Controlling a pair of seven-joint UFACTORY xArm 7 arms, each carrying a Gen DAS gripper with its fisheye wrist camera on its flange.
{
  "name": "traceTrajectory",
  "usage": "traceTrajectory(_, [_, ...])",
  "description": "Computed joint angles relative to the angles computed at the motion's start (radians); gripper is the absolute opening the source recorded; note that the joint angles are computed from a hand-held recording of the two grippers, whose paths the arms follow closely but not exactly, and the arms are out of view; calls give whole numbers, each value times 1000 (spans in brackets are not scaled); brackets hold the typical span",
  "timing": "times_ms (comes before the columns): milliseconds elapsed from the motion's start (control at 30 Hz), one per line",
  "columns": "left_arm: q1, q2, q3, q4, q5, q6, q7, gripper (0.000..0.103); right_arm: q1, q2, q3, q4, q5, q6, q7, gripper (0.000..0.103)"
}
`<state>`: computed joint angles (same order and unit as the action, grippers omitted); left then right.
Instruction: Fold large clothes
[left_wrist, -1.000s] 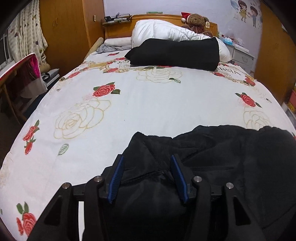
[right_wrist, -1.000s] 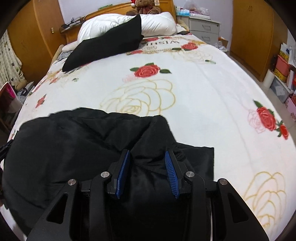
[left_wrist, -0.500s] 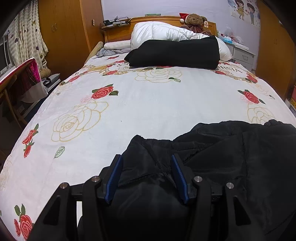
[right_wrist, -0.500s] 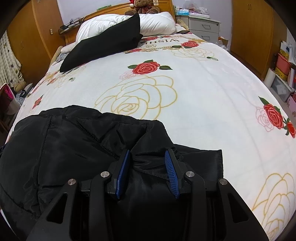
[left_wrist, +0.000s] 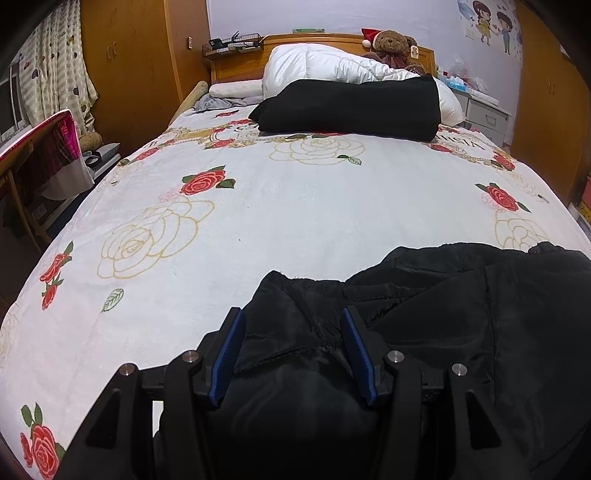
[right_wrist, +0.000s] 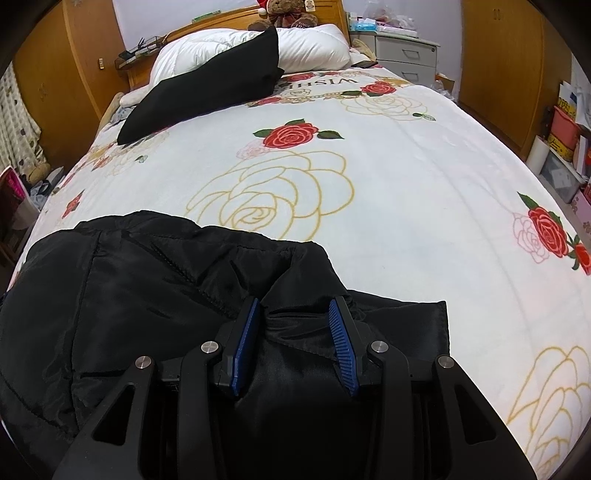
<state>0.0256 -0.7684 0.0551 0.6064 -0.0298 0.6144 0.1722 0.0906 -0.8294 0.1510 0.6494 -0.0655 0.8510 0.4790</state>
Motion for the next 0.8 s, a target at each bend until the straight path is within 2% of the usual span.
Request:
traceTrajectory(133, [6,0,-5,37,16,60,8,57,0,7,3,43,-3,55,0,41])
traceTrajectory(267, [-13,-31,51,83,-12,142,65,57,9,-43,-16,81,22,122,-1,44])
traceTrajectory(333, [-12,-63,82,92,-27,166,104,57,21,-90,-33,78,42,128,-14,58])
traceTrajectory(400, [1,-90,111,100,-35,191,139,57,28,-147,-49,73,59,140,-32,67])
traceTrajectory(533, [38,-117,177,117,-66,263,184,57,30,-234,-74,49,97,182,-53,67])
traceTrajectory(700, [90,-131,221,102,-97,339,212,57,17,-317,-91,0,129,251,-68,67])
traceTrajectory(800, [104,-146,227,84,-120,361,226,57,7,-362,-122,-43,161,274,-66,77])
